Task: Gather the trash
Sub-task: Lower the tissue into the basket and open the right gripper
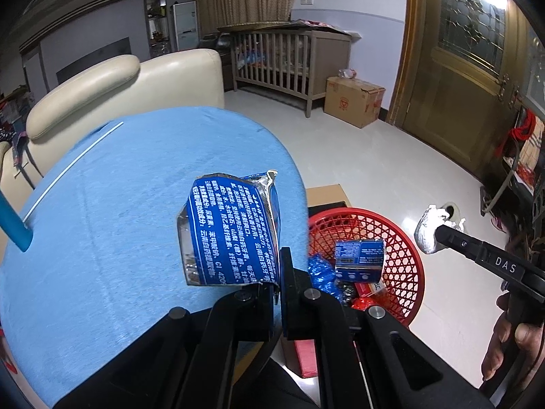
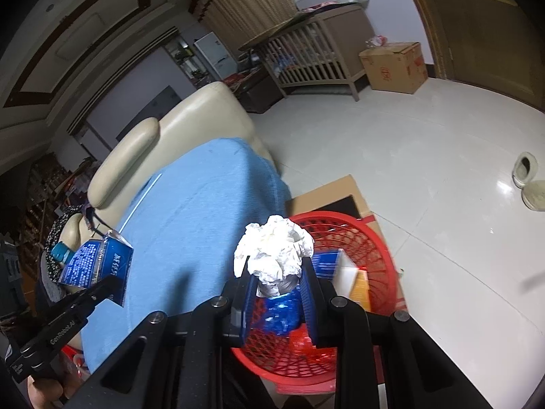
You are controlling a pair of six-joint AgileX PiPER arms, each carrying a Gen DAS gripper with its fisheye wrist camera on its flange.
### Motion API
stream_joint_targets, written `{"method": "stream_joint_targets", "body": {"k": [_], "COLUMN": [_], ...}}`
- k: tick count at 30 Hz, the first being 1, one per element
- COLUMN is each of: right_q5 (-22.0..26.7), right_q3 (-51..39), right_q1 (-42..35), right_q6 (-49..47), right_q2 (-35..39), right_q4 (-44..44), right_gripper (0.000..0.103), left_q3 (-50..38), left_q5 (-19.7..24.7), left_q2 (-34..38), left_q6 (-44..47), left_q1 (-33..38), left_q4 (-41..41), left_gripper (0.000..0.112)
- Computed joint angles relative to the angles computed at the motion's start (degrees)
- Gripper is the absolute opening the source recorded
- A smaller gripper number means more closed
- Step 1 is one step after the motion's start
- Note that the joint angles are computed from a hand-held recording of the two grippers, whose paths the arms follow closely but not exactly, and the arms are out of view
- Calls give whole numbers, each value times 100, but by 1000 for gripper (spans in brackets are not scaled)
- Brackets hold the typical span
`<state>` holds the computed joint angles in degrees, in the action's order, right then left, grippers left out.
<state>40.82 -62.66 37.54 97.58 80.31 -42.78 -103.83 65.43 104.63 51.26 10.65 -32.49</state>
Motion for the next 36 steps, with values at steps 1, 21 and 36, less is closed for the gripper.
{"method": "stream_joint_targets", "body": {"k": [1,21,36], "right_q5": [-12,-155,-919], "right_q3": [105,718,860], "right_q1": [-35,-321,-921], "right_q6": [47,12,-1348], "right_q2": [-66,-405,58], "right_q4": [1,258,1641], "right_gripper": [26,26,74], "left_q3": [25,111,265], "left_q5": [-12,37,101], "left_q2": [-4,-81,-118], "left_q6": [-2,19,199], "left_q1": [-46,-389,-617], "left_q4": [18,21,66], "left_gripper": [3,3,3]}}
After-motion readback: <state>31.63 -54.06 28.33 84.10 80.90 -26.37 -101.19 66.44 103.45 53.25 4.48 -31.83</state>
